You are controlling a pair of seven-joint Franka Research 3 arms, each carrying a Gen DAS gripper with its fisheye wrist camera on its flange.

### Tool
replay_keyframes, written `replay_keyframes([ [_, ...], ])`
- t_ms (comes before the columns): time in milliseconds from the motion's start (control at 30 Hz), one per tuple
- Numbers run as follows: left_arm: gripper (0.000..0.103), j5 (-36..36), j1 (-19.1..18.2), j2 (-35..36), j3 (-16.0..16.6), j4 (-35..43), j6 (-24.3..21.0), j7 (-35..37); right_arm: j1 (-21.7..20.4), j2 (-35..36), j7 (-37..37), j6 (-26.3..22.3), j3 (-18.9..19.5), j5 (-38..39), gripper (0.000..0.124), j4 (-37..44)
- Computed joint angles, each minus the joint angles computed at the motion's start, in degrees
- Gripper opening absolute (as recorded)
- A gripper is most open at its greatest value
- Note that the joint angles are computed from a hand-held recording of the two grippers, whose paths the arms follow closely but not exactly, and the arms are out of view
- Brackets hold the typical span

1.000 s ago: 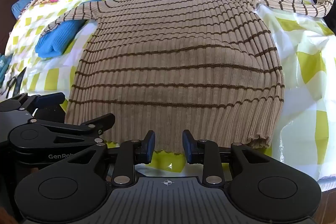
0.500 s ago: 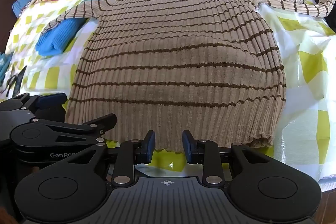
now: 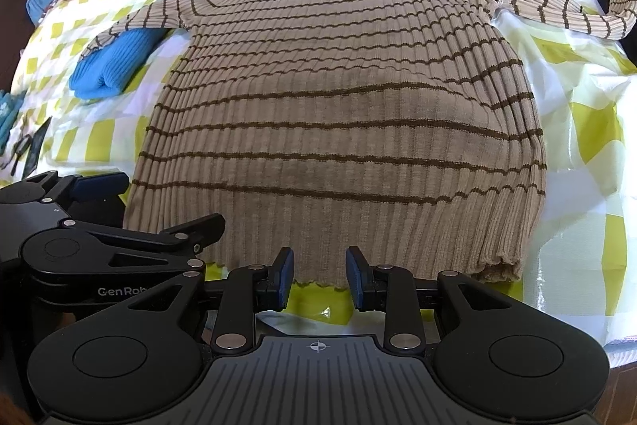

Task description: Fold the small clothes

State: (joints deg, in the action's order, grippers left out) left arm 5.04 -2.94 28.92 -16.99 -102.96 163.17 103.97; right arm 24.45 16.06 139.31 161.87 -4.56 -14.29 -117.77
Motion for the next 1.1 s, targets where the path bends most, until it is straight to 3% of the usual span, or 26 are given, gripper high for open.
replay_keyframes([
  [1100, 0.103, -1.0, 0.3, 0.1, -0.4, 0.2, -0.6, 1.1, 0.1, 0.3, 1.7, -2.7, 0.0, -3.3, 0.029, 1.3],
])
